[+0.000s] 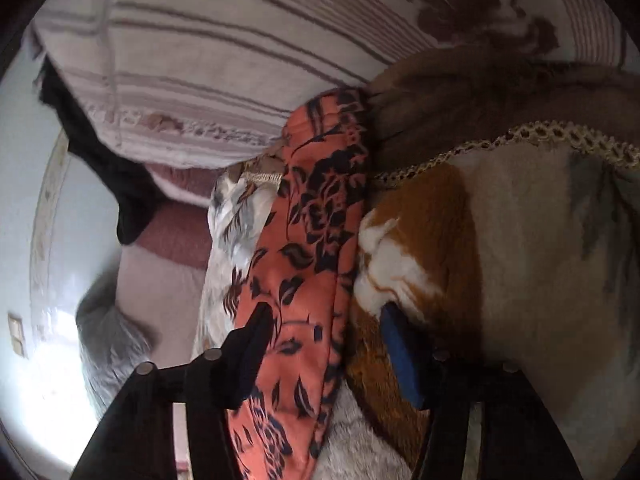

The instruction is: Fold small clothes

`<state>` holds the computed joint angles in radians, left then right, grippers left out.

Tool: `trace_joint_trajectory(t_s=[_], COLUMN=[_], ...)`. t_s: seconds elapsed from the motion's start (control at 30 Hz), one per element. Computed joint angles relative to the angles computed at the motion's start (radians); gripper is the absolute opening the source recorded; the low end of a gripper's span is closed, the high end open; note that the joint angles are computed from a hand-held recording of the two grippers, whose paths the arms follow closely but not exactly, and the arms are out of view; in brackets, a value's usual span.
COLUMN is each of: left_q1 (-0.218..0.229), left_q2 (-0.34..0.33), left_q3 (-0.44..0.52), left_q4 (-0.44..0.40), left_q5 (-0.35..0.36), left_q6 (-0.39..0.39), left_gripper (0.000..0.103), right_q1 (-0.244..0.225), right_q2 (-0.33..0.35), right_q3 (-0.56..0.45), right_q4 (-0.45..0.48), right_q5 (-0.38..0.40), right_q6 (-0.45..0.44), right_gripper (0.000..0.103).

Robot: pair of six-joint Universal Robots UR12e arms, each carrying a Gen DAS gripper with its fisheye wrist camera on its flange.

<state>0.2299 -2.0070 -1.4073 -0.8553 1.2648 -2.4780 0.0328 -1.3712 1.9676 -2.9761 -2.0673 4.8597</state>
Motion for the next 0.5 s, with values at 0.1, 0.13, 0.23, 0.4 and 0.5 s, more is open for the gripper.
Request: trace_joint_trajectory(t_s=[0.1,0.13,0.23,0.4,0.5], left_q1=[-0.004,-0.004,-0.011,-0.018,-0.004], left_q2=[-0.003,-0.005,-0.013,-0.031,-0.017], left_q3=[0.018,0.021,0.032,0.076,0.053], left_q4=[-0.034,-0.039,-0.04,-0.053,0.06], left_q5=[0.015,0.016,0.034,0.036,-0.016], left_q6=[-0.009,-0.009,-0.002,0.016,-0.025], left_gripper=[0.103,0.103,0.103,0.103,0.103], right_q1=[-0.025,-0.036,-0.047,0.0,0.037], right_q2=[0.014,0.017,0.028,0.049,0.054], right_q3=[-0.013,-0.021,-0.023,-0.042,-0.091], right_q4=[-0.01,0.008,-0.035,-0.222,-0.287], right_q5=[-0.011,0.005,-0.001,-0.113,-0.103], right_q6=[-0.062,-0.089,-0.131,-0.267,-0.374], right_gripper=[0.045,0.043,0.018,0.005,0.005])
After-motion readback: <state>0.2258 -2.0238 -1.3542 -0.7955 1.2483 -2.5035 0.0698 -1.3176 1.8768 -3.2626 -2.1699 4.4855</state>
